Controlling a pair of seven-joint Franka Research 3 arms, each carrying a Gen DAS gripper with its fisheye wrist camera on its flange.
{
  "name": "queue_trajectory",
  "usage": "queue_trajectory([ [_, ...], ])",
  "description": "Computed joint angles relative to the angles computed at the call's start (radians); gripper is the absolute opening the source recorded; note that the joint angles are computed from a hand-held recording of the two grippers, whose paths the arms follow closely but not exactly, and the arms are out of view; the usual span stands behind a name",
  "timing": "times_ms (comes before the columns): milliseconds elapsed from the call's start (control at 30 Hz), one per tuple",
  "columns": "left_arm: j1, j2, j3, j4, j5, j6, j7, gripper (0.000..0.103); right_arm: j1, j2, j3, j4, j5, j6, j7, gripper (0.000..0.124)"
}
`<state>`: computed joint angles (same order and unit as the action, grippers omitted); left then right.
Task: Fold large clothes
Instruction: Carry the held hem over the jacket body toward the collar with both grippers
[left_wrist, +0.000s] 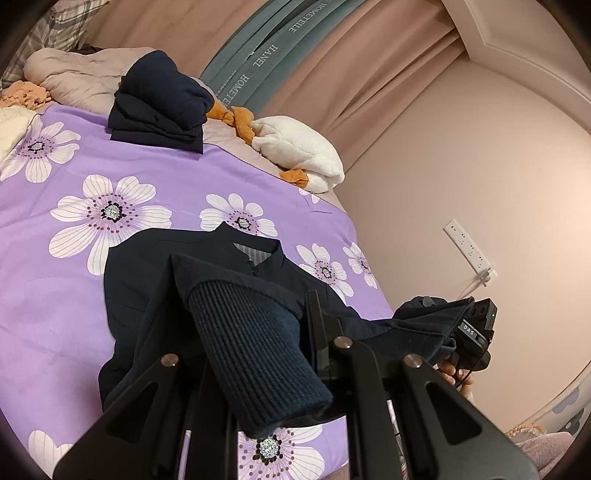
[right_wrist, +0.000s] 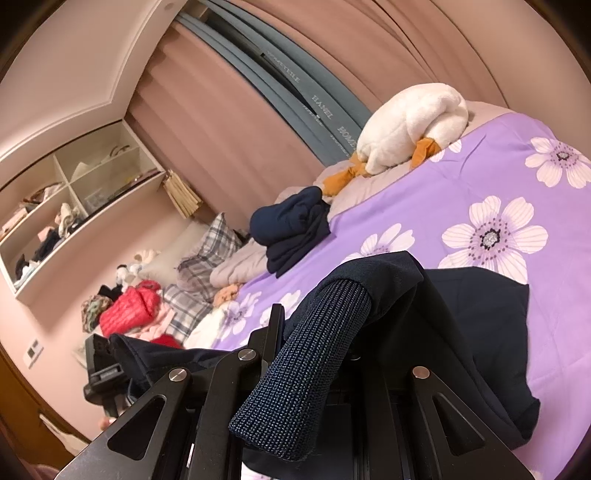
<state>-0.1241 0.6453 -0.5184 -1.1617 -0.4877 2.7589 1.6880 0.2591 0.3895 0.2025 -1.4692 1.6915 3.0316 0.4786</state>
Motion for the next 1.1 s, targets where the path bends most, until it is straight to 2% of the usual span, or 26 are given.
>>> queue_trajectory([
  [333, -0.026, 0.05, 0.032, 0.074, 0.047, -0.031, -0.049, 0.012, -0.01, 0.032, 0.009, 0.029, -0.061, 0.002, 0.056, 0.018],
  [867, -0.067, 0.142, 0.07, 0.219, 0.12, -0.095, -0.133, 0.012, -0.05, 0.078, 0.059, 0.065, -0.197, 0.019, 0.165, 0.018],
  [1100, -0.103, 0.208, 0.105, 0.337, 0.166, -0.148, -0.18, 0.013, -0.069, 0.105, 0.085, 0.084, -0.276, 0.035, 0.225, 0.018],
])
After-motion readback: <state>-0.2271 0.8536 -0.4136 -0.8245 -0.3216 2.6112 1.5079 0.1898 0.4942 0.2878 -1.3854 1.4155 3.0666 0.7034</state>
